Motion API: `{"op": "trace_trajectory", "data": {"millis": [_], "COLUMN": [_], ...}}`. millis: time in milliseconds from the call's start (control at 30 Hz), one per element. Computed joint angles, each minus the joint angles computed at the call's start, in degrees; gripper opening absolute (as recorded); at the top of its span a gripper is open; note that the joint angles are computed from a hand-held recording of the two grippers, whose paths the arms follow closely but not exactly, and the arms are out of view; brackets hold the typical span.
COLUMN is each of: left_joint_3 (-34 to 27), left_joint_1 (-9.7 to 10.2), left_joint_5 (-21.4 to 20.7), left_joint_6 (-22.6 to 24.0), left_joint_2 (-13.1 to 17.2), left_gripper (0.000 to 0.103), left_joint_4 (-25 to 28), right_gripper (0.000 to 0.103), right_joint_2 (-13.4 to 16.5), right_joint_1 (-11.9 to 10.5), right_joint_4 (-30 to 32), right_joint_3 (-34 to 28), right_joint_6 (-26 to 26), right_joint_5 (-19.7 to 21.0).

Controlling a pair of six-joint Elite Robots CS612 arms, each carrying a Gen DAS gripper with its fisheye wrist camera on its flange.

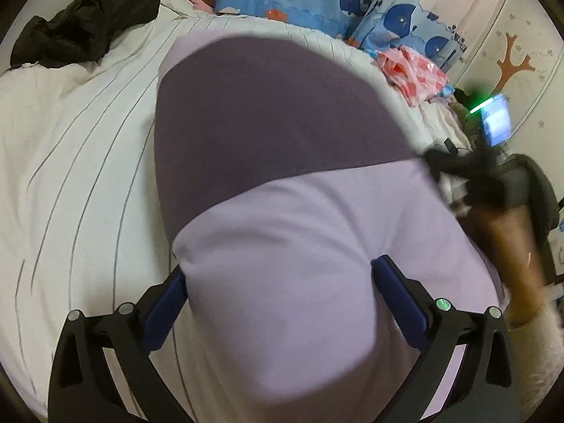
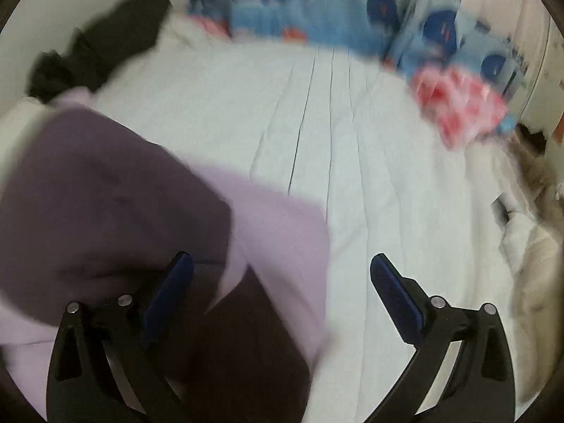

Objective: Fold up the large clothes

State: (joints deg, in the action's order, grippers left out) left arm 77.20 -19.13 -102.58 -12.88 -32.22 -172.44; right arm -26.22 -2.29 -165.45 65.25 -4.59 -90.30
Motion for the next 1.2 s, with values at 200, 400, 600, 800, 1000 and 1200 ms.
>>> {"op": "trace_trajectory", "data": {"millis": [200, 400, 600, 800, 1000, 1200], "left_joint_3": [-2.15, 3.29, 9.42, 9.46, 10.65, 11.31], "left_joint_1": [-0.58, -0.66, -3.67, -4.92, -5.10, -5.54], "left_joint_5": [1.70, 5.62, 12.46, 14.52, 16.13, 17.72], "left_joint_6": [1.21, 0.76, 5.93, 4.17, 1.66, 1.58], "left_joint_2": [0.61, -2.28, -6.39, -4.77, -4.70, -4.30], "left_gripper": [0.098, 0.098, 0.097, 0.098, 0.098, 0.098], "left_joint_4": [3.04, -0.74, -7.08, -5.41, -8.15, -11.06], "right_gripper": [0.096, 0.096, 0.096, 0.096, 0.096, 0.096], "right_joint_2": [1.09, -9.64, -12.69, -10.50, -14.44, -13.22], "right_joint_1": [-1.36, -2.99, -1.24, -0.48, -0.75, -0.09], "right_joint_4": [8.09, -6.94, -6.91, -4.28, -5.72, -12.61], "right_joint_3": [-2.68, 15.13, 23.76, 23.80, 25.52, 19.04], "right_joint_6": [4.21, -3.74, -14.19, -14.35, -14.78, -6.56], "right_joint_5": [4.22, 9.75, 3.68, -0.58, 2.01, 9.07]}}
